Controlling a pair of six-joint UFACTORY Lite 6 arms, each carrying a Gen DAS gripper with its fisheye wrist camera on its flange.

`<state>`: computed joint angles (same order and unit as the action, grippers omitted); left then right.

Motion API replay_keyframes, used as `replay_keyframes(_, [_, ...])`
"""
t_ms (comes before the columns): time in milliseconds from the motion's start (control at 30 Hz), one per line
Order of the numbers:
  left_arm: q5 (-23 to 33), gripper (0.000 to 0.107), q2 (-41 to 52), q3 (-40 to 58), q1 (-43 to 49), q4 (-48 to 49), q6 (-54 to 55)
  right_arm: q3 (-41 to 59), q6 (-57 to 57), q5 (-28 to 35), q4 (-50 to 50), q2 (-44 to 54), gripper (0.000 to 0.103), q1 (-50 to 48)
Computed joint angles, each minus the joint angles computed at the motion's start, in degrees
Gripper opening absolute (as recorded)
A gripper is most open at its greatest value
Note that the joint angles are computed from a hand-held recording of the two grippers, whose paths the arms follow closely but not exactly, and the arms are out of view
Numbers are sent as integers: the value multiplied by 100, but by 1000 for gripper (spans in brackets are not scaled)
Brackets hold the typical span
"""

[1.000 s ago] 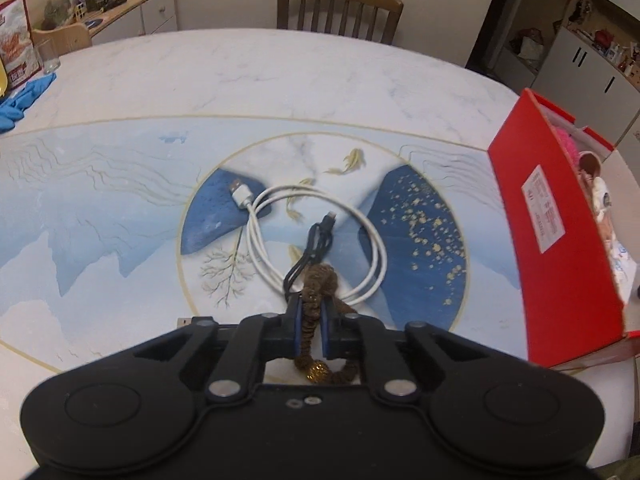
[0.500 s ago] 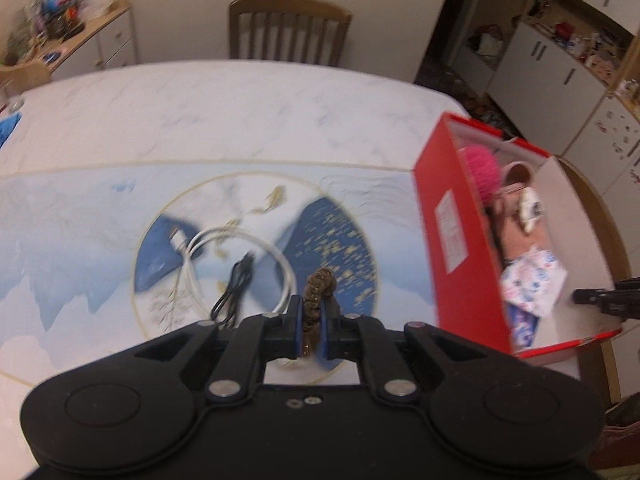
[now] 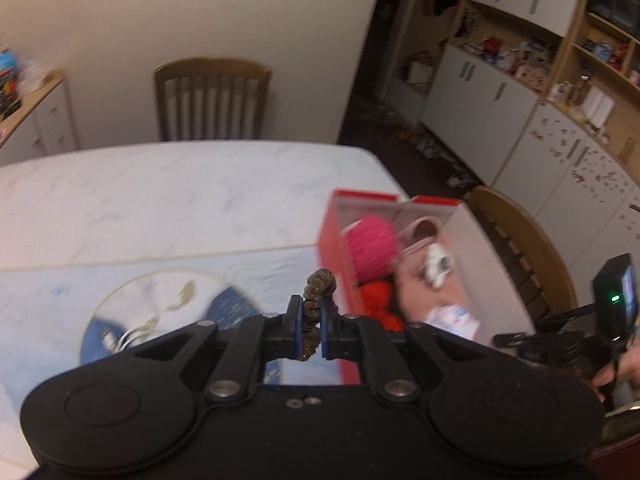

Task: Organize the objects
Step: 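Carry the bracelet into the shoebox and open the left gripper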

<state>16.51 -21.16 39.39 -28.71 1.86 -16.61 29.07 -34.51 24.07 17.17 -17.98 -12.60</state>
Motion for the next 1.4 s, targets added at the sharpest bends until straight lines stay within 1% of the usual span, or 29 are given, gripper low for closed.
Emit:
replay_keyframes(100, [-130,6,346,331,-350,-13,13,1,-6,-2,0,4,7,-3])
replay_keyframes(300, [-296,6,1289,1013,-957,-777,837,26,29,35,0,-1,7,9])
replay_keyframes(367, [-334,6,1583,1182,-1120,-1247,1331,27,28,41,6,-6,7,8])
replay_keyframes(433, [-326,6,1903,1381,-1231,-1924,2050,28,7,63,27,-26,7,-6])
replay_keyframes(700, [-228,6,2920,1925,-1551,-3536,3817,17,-166,81,175,-27,7,-77])
replay_keyframes(833, [-102,6,3417,2225,-1647,-4043,4361,18,-180,83,166,-30,7,-78])
replay_keyframes(933, [-43,6,3773,2457,-1763,-4011,4459,30,-240,92,200,-6,7,-104])
replay_keyframes(1033, [10,6,4114,2678,-1868,-3767,4294,27,-212,83,170,-6,7,-82])
replay_keyframes(1167, [-17,6,4484,2904,-1983,-3066,3654,30,-197,83,156,-3,7,-73])
replay_keyframes(1400, [-66,8,4807,3049,-2012,-2672,3357,28,-187,80,152,-2,7,-67])
